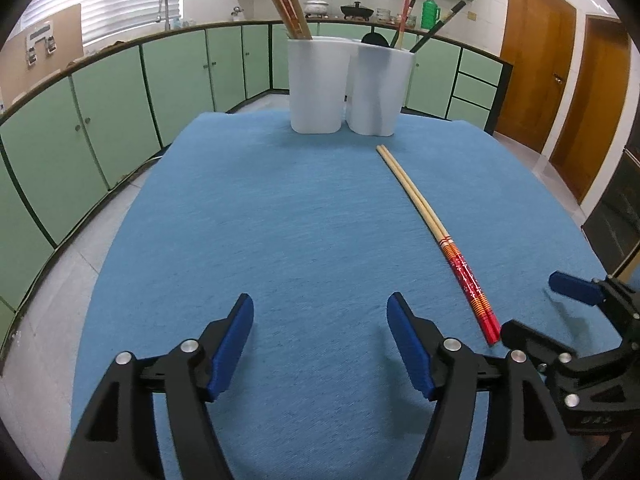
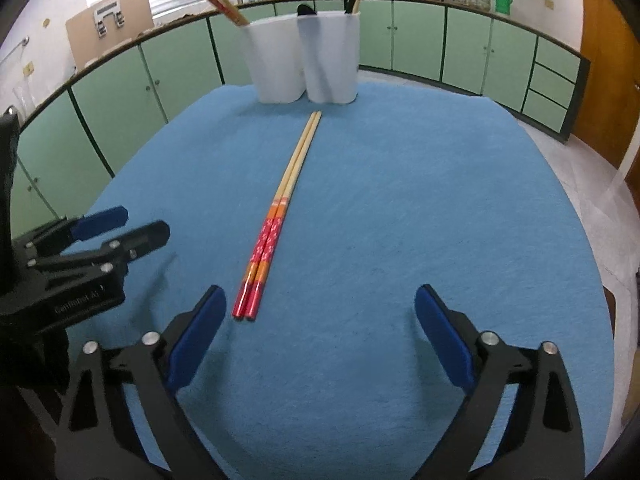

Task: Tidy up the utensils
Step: 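Withdraw both open tools back to the last two chopsticks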

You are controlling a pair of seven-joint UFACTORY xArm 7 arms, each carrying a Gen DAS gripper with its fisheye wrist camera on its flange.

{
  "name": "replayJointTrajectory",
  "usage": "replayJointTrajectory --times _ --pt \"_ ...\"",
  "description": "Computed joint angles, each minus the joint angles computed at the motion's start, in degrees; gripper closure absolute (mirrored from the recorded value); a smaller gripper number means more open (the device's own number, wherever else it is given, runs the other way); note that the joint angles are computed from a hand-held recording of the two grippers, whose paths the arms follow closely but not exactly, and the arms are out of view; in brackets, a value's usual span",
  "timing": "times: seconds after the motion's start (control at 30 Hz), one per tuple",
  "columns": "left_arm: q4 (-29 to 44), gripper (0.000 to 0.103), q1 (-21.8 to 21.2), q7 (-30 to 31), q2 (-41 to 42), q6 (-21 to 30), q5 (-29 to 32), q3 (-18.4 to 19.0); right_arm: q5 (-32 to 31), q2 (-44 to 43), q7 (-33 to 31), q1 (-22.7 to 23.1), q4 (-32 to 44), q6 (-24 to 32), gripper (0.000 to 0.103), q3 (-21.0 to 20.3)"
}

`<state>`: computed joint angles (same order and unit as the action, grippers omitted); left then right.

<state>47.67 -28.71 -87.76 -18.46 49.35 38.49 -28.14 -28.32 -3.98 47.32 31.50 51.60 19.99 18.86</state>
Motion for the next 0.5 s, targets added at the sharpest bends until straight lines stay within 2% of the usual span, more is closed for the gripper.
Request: replayJointTrajectory --times 0.23,0.4,0.5 --pt "-0.2 0.034 -0.1 -0.3 0.0 0.0 -0.2 0.1 0.5 0.2 -1.3 0.4 0.1 1.1 0.021 -0.2" --pt "-0.2 0.033 -0.1 -0.1 0.1 0.0 -0.2 0.1 -1.4 -1.1 0.4 -0.8 -0.7 3.1 0.023 -0.3" --pt "-0.1 0.033 -0.2 0.1 0.2 0.1 -0.3 0.2 -0.8 -1.6 1.0 -1.6 -1.4 2.3 0.024 -0.6"
